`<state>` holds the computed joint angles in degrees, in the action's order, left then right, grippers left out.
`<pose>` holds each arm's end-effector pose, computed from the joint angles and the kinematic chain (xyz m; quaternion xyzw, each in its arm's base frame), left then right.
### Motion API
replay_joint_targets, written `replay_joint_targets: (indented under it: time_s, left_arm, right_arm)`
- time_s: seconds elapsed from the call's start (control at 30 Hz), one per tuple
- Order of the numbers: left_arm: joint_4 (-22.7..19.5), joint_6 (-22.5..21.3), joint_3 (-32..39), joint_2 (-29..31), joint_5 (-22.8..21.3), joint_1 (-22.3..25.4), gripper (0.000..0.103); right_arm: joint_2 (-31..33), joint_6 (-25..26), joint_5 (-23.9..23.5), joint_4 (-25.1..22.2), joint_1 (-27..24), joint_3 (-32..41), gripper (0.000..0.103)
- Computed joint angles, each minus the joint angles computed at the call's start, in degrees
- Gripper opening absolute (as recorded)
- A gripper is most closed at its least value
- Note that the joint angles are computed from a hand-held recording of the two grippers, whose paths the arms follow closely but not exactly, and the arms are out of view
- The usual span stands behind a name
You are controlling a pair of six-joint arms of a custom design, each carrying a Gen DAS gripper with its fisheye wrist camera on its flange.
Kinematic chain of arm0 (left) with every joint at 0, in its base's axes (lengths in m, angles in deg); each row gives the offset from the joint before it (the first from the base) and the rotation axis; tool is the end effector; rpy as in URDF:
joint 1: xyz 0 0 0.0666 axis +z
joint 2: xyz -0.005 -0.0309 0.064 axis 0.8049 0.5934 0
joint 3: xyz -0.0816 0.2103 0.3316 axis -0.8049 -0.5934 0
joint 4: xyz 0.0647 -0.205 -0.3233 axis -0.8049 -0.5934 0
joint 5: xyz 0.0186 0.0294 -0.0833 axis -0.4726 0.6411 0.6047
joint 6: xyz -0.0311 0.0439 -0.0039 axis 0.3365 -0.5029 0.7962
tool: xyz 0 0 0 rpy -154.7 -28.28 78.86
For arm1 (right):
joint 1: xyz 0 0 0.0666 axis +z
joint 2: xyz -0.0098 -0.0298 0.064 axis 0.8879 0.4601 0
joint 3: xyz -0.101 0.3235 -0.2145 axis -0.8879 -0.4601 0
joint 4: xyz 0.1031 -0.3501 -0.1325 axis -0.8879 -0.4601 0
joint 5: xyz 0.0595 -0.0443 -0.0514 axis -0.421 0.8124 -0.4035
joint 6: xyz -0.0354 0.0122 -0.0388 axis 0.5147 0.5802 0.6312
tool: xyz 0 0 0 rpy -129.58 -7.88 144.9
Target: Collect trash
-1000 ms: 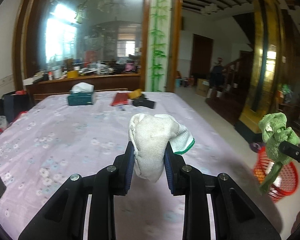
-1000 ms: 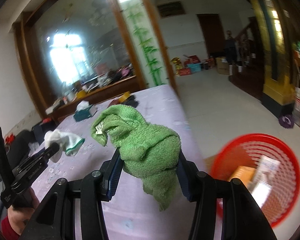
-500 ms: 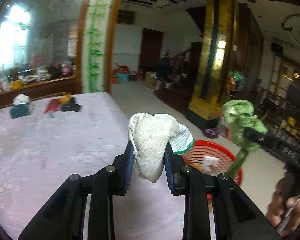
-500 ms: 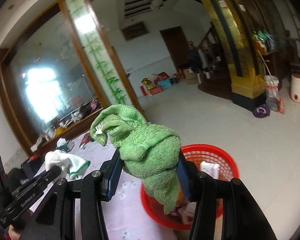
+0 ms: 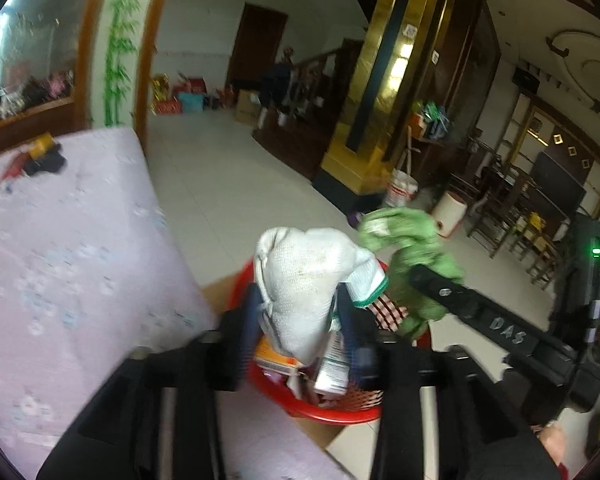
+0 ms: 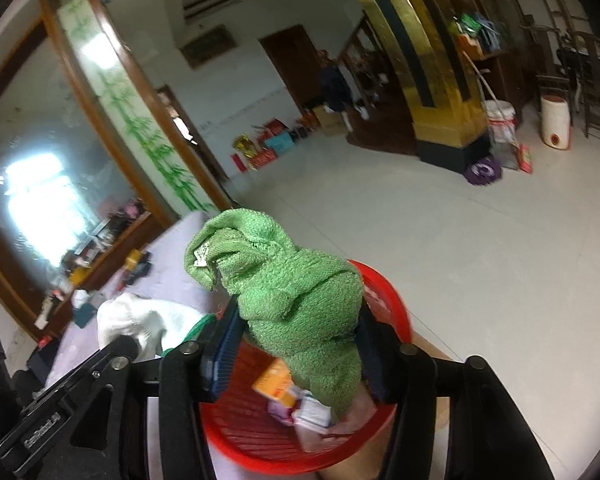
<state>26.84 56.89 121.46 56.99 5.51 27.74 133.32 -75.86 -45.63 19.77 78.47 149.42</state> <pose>0.5832 -0.2858 0.4736 0.0893 0.8857 -0.1922 0.4131 0.5488 0.1551 0.4371 0.1424 0.8557 0.2058 0.4530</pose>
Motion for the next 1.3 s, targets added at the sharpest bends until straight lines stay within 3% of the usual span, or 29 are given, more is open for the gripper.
replay_joint_targets:
  time_s: [0.03,0.17,0.3,0.37,0.43,0.5,0.57,0.7,0.87,0.93,1.17,1.3]
  left_arm:
    - [0.0,0.0,0.0,0.0,0.0,-0.2,0.058]
    - [1.3,-1.6,-3.0,-2.3,-1.2,-0.6,0.062]
    - [6.2,-3.7,-10.7,-8.7,-5.0,-0.2,0.075]
    - [9.3,-5.0,-15.4,-12.6,-8.4,-0.1,0.09]
    - [12.0,-6.0,-19.7,-16.0,-10.9,0.1,0.096]
    - [13.3,-6.5,-23.8,-19.5,-13.6,0.3,0.099]
    - [13.5,-6.6,-26.7,-21.8,-14.3,0.8,0.101]
    - [14.4,-5.1,-32.8,-25.6,-23.7,0.4,0.103]
    - [11.4,-3.3,-35.5,-27.2,-33.0,-0.9,0.103]
    - [10.0,-4.0,-35.7,-27.5,-34.1,-1.0,0.103]
    - [11.6,-8.0,-35.7,-26.8,-39.5,-3.5,0.103]
    - [9.7,-7.0,-34.8,-25.6,-40.0,-3.9,0.103]
  right_arm:
    - [0.7,0.3,0.2,-1.7,-0.2,0.8,0.068]
    - [-1.2,0.0,0.2,-0.7,-0.5,-1.5,0.073]
    - [-4.4,2.7,5.6,-0.3,1.2,-3.5,0.083]
    - [-6.2,4.8,10.7,-1.3,3.1,-4.6,0.091]
    - [-8.1,6.3,15.8,-1.3,5.2,-6.1,0.096]
    - [-9.2,7.7,23.1,-2.1,8.6,-7.3,0.103]
    - [-9.9,8.9,30.0,-3.0,11.8,-8.4,0.103]
    - [-10.3,9.3,35.8,-4.7,15.6,-9.8,0.103]
    - [-10.9,9.4,36.7,-5.5,17.4,-11.0,0.103]
    - [-10.9,9.5,36.5,-5.8,17.7,-11.0,0.103]
    - [-10.7,9.7,36.9,-6.4,18.3,-10.4,0.103]
    - [-10.4,9.6,36.6,-7.3,18.3,-9.8,0.103]
